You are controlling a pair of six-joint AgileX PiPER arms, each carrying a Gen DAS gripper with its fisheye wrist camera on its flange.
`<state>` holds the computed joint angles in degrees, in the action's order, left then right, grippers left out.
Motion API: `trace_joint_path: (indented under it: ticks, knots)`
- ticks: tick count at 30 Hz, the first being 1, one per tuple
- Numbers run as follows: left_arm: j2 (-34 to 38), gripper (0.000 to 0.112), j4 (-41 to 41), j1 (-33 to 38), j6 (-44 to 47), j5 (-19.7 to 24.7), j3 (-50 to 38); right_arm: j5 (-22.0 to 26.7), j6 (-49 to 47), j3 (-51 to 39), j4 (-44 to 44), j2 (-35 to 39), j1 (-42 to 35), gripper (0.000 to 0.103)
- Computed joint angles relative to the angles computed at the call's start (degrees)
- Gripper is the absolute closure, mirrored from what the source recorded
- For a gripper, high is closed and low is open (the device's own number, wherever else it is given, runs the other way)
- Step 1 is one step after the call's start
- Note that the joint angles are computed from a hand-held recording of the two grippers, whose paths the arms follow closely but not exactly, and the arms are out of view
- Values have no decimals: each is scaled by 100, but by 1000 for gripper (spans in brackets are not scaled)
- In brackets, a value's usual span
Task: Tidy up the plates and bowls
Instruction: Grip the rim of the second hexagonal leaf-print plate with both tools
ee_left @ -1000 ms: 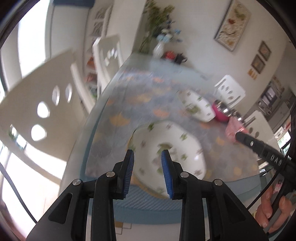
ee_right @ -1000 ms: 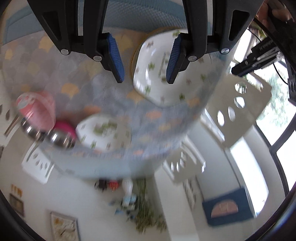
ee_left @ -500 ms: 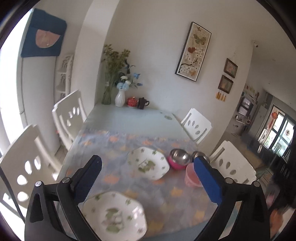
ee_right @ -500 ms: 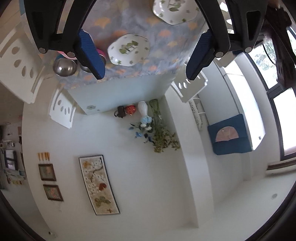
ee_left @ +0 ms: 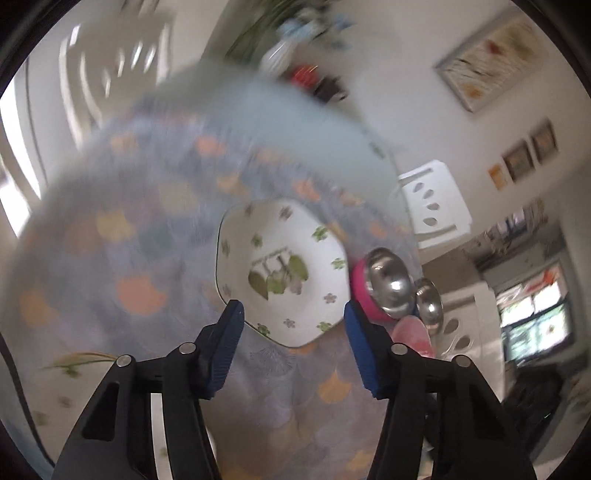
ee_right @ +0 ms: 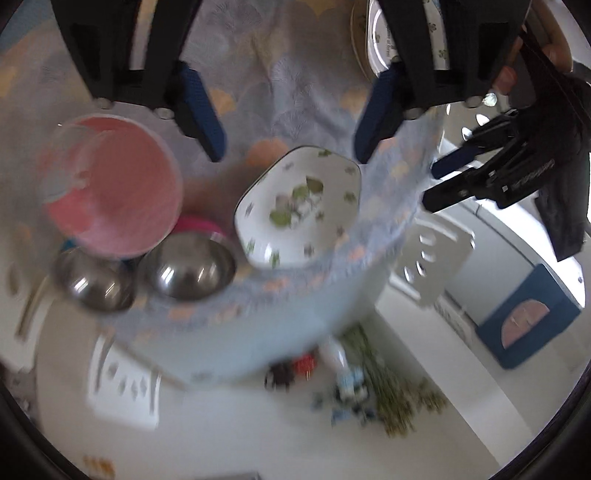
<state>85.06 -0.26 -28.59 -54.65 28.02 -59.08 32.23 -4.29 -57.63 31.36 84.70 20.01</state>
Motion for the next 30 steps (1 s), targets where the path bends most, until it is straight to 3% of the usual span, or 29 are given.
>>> trace_joint_path:
  ticks: [2, 8, 11, 16, 19, 23, 25, 30]
  knots:
    - [420, 66, -558, 235, 453, -203, 32, -126, -70, -208, 94, 627, 57, 37]
    - [1354, 69, -322, 381, 132, -49, -321, -234, 326, -1054, -329, 1997, 252, 38]
    - [1622, 69, -709, 558, 362, -97, -364, -231, 623, -1406, -684, 2453, 351, 39]
    - [1885, 75, -1228, 765, 857, -133, -444, -496, 997, -1636, -1184, 2819, 450, 41]
    - [1940, 79, -1155, 773, 824, -135, -508, -551, 1405, -1844, -1611, 3033, 480, 48]
    - [2099, 97, -1169, 793, 992, 21, -720, -833, 1819, -1909, -2266, 3152, 591, 62]
    - [2091, 97, -1206, 806, 1083, -3, -719, -971, 1511, -1782, -2023, 3081, 568, 72]
    - [2028, 97, -1140, 965, 997, 81, -688, -986, 1345, -1508, -1659, 2885, 691, 75]
